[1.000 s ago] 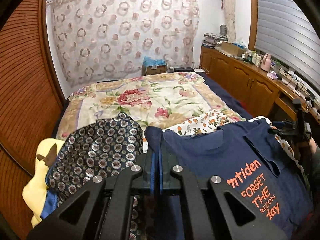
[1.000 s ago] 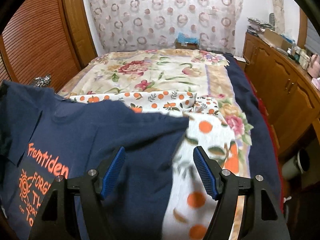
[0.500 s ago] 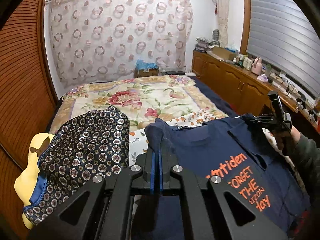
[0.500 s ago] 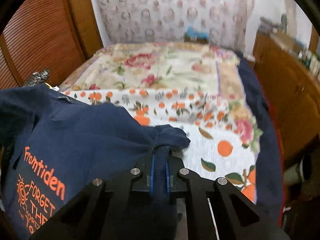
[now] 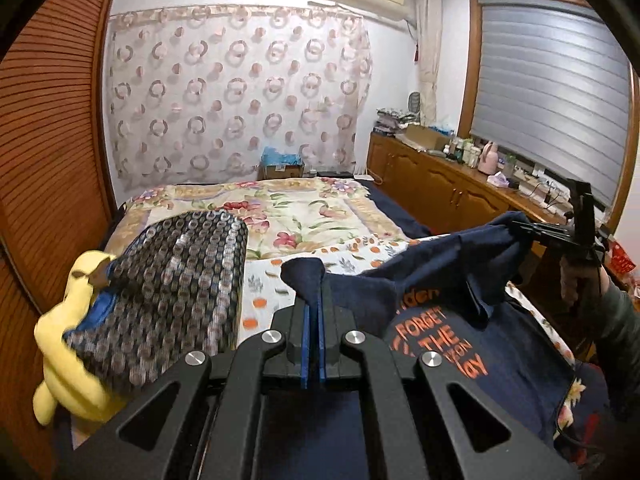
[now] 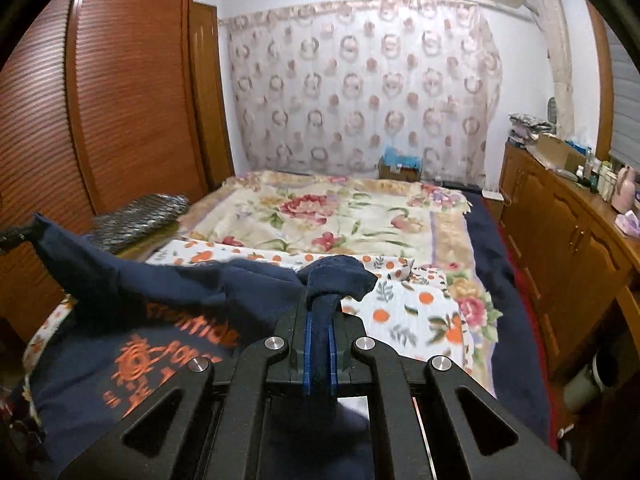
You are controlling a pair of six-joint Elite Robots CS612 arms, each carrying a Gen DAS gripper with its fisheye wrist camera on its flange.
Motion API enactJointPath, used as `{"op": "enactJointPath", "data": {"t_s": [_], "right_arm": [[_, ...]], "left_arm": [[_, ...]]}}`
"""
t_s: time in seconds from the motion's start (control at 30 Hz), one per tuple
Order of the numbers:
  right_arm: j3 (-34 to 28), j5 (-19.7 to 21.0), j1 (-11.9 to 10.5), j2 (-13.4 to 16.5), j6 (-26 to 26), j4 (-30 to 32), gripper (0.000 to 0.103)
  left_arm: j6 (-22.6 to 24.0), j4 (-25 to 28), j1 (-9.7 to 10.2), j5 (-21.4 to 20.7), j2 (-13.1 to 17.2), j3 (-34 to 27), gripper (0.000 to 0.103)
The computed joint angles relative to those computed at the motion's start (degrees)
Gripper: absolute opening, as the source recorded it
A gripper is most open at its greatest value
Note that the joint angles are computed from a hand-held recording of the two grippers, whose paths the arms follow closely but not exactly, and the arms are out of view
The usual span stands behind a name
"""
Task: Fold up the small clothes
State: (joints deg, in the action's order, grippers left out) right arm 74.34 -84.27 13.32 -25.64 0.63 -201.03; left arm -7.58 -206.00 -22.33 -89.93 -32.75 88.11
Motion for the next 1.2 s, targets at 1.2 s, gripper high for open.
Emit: {"op": "enactJointPath", "data": {"t_s": [1.2], "right_arm": [[29.9, -4.4, 2.7, -7.8, 3.1, -10.4, 0.006]], "left_arm": [[-7.1, -4.9, -1.92, 7.1, -0.8, 16.4, 0.018]]}}
